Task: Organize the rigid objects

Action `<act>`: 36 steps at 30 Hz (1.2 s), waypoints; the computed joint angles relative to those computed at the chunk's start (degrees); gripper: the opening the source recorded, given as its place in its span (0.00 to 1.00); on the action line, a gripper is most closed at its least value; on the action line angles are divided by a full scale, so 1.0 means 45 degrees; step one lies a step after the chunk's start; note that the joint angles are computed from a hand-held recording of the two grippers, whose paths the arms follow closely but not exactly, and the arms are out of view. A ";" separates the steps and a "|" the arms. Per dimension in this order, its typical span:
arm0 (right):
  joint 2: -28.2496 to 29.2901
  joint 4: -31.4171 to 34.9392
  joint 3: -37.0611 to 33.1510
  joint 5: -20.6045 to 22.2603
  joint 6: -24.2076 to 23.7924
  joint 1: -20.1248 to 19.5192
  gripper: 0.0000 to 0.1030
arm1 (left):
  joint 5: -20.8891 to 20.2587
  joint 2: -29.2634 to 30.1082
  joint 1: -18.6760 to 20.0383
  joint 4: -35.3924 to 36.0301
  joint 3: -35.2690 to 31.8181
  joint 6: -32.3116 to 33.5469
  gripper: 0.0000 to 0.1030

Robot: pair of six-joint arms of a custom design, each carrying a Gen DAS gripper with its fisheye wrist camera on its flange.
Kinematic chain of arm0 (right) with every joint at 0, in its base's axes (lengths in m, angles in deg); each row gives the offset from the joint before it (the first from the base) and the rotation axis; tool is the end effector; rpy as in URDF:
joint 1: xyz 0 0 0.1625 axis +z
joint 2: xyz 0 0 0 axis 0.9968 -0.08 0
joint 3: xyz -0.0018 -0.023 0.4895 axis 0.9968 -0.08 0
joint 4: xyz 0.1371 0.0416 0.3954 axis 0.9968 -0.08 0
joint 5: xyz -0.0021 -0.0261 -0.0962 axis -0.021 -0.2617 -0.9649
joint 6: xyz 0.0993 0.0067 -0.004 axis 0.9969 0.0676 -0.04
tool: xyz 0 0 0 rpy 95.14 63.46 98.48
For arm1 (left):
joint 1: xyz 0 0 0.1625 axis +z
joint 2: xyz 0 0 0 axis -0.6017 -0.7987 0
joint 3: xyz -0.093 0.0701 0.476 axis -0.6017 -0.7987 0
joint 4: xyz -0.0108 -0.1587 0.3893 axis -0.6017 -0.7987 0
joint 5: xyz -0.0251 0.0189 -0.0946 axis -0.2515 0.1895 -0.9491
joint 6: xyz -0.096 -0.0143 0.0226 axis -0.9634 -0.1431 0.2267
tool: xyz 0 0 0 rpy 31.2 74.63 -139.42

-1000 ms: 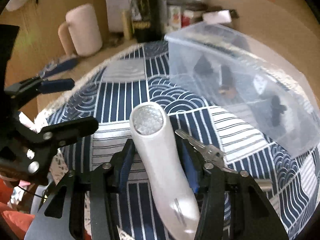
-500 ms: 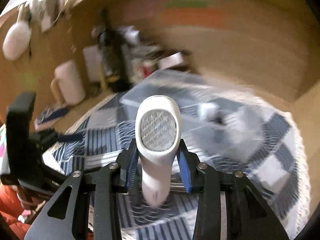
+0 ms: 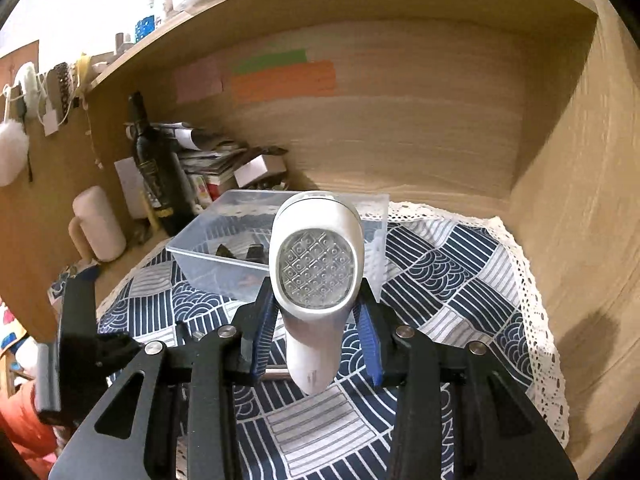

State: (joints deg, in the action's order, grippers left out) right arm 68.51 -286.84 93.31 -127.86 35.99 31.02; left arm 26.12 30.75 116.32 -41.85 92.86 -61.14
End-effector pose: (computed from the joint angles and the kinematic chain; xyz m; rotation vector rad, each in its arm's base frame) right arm 0.3900 -0.6476 -0.0060 0.3139 -2.2202 1.1377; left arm 0.0370 -0.6879 0.2394 1.2576 2.3476 -0.4522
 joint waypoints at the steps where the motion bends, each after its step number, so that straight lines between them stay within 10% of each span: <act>1: 0.0015 -0.0016 -0.0017 0.0016 -0.0032 -0.0006 0.33 | 0.0036 -0.0070 -0.0012 -0.0068 0.0104 0.0030 0.42; 19: 0.0521 -0.0899 -0.2229 0.0091 -0.2618 0.0005 0.33 | 0.1196 -0.0249 -0.0109 -0.0043 -0.2362 -0.0923 0.42; 36: 0.1606 0.3325 -0.5093 -0.1146 -0.2623 -0.0820 0.33 | 0.0704 0.4285 -0.0436 0.4271 -1.0524 -0.1161 0.42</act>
